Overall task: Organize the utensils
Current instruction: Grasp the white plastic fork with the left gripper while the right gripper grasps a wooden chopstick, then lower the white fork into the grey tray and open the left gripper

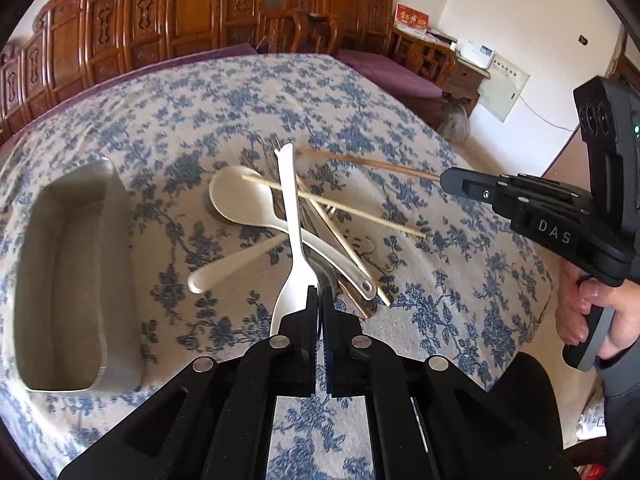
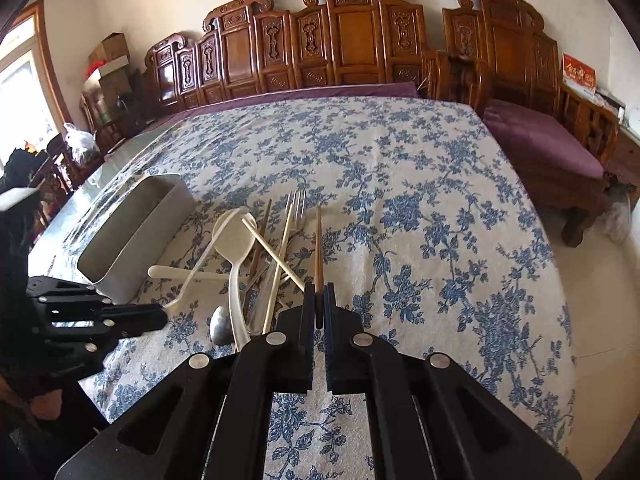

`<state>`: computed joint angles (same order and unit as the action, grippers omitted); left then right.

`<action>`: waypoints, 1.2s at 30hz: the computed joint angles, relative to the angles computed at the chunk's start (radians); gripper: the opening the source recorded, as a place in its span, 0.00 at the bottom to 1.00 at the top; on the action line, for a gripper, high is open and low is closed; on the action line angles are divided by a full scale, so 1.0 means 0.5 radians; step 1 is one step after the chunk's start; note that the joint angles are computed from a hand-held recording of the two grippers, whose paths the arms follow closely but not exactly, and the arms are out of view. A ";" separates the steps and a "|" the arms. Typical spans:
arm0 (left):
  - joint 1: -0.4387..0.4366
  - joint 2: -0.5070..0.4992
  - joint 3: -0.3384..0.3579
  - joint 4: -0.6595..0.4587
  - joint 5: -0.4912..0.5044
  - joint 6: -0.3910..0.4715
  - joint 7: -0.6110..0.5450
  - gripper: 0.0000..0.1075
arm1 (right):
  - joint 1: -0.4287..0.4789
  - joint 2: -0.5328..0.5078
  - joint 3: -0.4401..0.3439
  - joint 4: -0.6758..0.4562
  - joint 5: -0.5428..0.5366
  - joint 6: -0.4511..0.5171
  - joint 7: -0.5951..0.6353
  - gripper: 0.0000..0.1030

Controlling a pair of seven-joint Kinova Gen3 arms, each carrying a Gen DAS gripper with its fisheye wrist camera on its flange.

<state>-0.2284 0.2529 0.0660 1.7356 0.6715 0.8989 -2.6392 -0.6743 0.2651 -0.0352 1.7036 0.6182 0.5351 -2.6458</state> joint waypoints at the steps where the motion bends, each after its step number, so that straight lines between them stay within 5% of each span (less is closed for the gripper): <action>1: -0.010 -0.005 -0.004 -0.008 0.003 0.012 -0.007 0.01 | -0.026 -0.006 0.010 -0.007 0.033 0.024 -0.024 0.05; 8: -0.123 -0.041 -0.069 -0.090 0.040 0.113 -0.059 0.01 | -0.166 0.004 -0.001 -0.116 0.312 0.251 -0.234 0.05; 18: -0.304 -0.022 -0.153 -0.255 0.060 0.258 -0.115 0.01 | -0.253 0.053 -0.071 -0.297 0.439 0.415 -0.284 0.05; 36: -0.390 0.353 -0.104 -0.613 -0.337 0.252 0.185 0.01 | -0.388 0.229 -0.053 -0.693 0.296 0.403 -0.009 0.05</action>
<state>-0.4235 0.4293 0.0143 1.4289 0.5032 1.0250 -2.5466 -0.8681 0.3797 -0.0617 1.3569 0.7660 0.7366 -2.6505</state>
